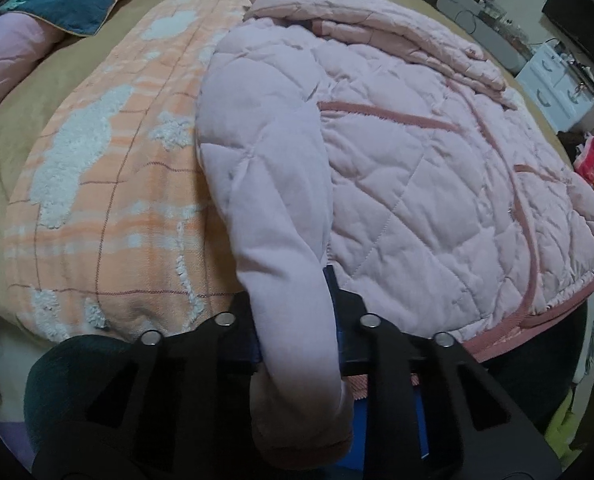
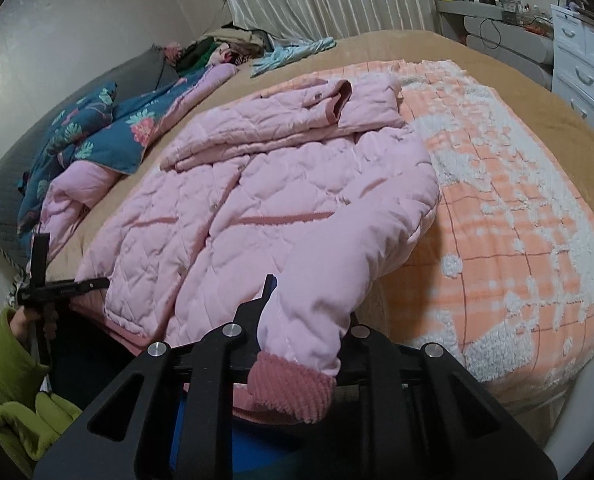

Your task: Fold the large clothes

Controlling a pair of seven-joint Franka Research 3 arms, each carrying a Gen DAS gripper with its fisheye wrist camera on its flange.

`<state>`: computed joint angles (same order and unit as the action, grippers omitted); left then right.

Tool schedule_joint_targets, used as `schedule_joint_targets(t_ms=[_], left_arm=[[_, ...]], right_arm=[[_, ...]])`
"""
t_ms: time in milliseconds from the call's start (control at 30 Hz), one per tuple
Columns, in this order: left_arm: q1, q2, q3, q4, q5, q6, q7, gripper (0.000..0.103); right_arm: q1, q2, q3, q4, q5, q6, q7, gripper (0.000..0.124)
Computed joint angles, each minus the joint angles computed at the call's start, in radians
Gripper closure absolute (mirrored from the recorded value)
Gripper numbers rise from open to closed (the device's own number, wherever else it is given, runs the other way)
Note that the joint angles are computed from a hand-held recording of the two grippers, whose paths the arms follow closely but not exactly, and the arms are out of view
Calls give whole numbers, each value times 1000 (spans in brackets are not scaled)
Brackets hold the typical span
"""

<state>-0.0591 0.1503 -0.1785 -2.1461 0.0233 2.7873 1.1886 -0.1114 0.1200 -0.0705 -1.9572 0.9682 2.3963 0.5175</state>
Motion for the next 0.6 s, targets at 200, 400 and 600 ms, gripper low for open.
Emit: schedule_joint_targets(t_ms=[200,400,600], left_arm=[[-4,-24,3,3,20,60,-2,96],[-1,-22,-1,32,12,84,12,96],[6,-12,-5,57,-7,112,24,96]], right_arm=[[-8,-4,0,6,65,-6,-33,107],[-16,-4,-3,14,124,-13,-46,107],[-30,6,-7,41,192,-38,-52,108]])
